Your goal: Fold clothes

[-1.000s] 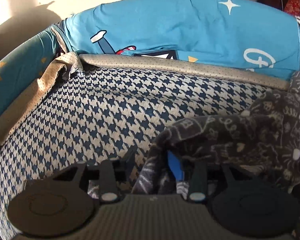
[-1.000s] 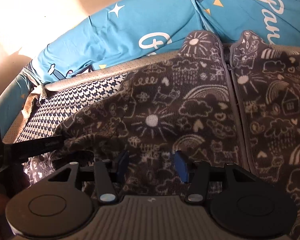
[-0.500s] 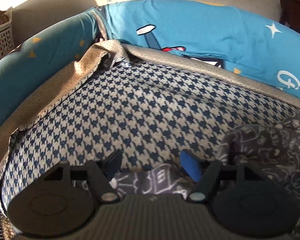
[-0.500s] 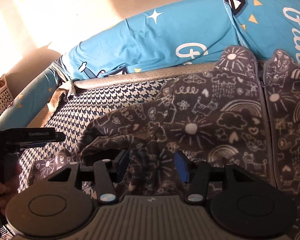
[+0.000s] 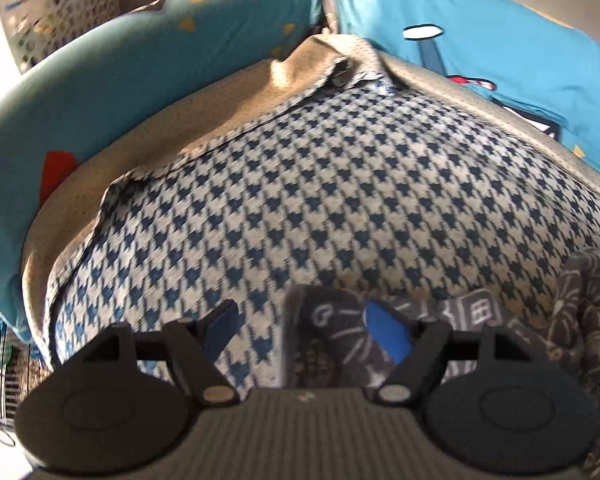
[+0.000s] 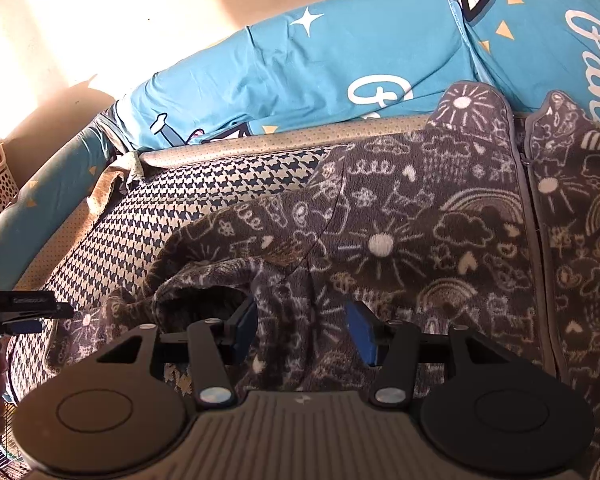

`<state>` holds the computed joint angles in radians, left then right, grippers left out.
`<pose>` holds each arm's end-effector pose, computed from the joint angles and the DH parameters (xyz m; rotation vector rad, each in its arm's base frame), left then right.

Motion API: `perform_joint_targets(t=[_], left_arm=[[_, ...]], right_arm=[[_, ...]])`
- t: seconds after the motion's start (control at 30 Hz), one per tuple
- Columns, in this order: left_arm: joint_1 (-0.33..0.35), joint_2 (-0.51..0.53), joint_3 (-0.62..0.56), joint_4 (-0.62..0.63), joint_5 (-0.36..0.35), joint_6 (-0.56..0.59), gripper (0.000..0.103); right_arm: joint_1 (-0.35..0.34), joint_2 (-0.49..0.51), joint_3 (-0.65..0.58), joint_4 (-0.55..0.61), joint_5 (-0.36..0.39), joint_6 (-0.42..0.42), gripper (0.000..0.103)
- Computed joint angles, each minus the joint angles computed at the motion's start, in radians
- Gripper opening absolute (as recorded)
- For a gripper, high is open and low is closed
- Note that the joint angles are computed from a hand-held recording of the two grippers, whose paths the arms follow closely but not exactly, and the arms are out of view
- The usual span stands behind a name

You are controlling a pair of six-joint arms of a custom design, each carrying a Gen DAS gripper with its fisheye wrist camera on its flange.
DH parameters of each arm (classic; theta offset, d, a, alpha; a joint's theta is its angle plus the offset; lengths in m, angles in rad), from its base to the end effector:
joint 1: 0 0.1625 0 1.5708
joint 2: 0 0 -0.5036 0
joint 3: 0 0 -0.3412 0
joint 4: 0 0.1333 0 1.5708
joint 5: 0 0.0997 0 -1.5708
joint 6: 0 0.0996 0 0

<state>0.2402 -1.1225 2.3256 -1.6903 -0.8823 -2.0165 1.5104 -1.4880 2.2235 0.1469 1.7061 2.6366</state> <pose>-0.2637 -0.2670 0.1738 -0.2649 2.0198 -0.8331 0.1027 -0.2871 0.2959 0.5295 -2.6389 0.8754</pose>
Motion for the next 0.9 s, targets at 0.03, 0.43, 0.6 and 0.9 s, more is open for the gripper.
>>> perform_joint_targets(t=[0.03, 0.43, 0.6, 0.9], left_arm=[[0.002, -0.010, 0.007, -0.006, -0.010, -0.002, 0.074], [0.019, 0.010, 0.071, -0.200, -0.019, 0.092, 0.049], [0.000, 0.050, 0.040, -0.126, -0.007, 0.034, 0.015], [-0.004, 0.190, -0.151, 0.465, -0.041, -0.273, 0.009]], right_arm=[[0.000, 0.001, 0.000, -0.001, 0.003, 0.002, 0.051], [0.000, 0.006, -0.002, -0.011, 0.034, 0.030, 0.051], [-0.002, 0.009, -0.001, -0.016, 0.036, 0.037, 0.051], [-0.006, 0.010, -0.001, -0.020, 0.036, 0.045, 0.051]])
